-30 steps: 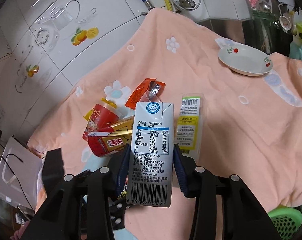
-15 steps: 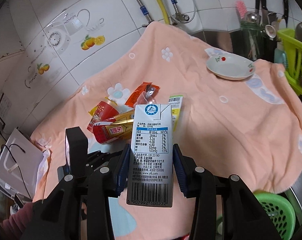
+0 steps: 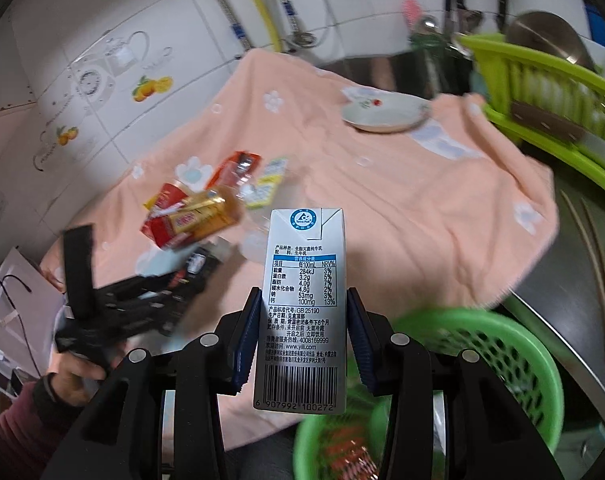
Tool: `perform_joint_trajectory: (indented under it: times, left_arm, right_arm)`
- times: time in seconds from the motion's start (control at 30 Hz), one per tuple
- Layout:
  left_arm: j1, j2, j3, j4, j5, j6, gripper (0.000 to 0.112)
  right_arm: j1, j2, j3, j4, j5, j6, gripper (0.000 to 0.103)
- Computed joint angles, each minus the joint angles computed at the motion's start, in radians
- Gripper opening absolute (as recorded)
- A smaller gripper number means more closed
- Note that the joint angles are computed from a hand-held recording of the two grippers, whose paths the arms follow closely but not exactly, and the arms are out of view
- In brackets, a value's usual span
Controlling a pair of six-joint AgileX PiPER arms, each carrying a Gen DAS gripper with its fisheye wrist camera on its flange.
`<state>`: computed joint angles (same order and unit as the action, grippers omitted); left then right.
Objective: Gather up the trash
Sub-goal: 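Carry carton and black box over the green basket and open both tools to drop them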
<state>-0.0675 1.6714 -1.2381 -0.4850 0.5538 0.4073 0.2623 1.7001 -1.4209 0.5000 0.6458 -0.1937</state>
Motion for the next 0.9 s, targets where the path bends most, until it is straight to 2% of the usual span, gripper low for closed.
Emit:
perform_joint_trajectory:
  times: [0.17, 0.3, 0.57, 0.73, 0.83, 0.9]
  left_arm:
    - [-0.074, -0.064, 0.056, -0.032, -0.013, 0.002, 0.048]
    - [-0.151, -0.064, 0.046, -0.02, -0.02, -0.026, 0.048]
    - [-0.306, -0.05, 0.041, 0.013, -0.045, -0.093, 0.048]
    - [-0.388, -0.026, 0.037, 0.035, -0.052, -0.14, 0.048]
    - [-0.433, -0.003, 0.022, 0.074, -0.057, -0.188, 0.048]
    - [-0.457, 0.007, 0.015, 0.089, -0.058, -0.208, 0.048]
  right_arm:
    - [-0.071, -0.077, 0.152, 0.018, -0.035, -0.031, 0.041]
    - [-0.124, -0.118, 0.238, 0.008, -0.053, -0.036, 0.041]
    - [-0.18, -0.178, 0.353, -0.09, -0.091, -0.001, 0.041]
    - [-0.22, -0.205, 0.411, -0.066, -0.107, -0.042, 0.042]
    - [-0.243, -0.218, 0.433, -0.025, -0.112, -0.083, 0.049]
    - [-0.255, -0.231, 0.447, -0.011, -0.116, -0.102, 0.049]
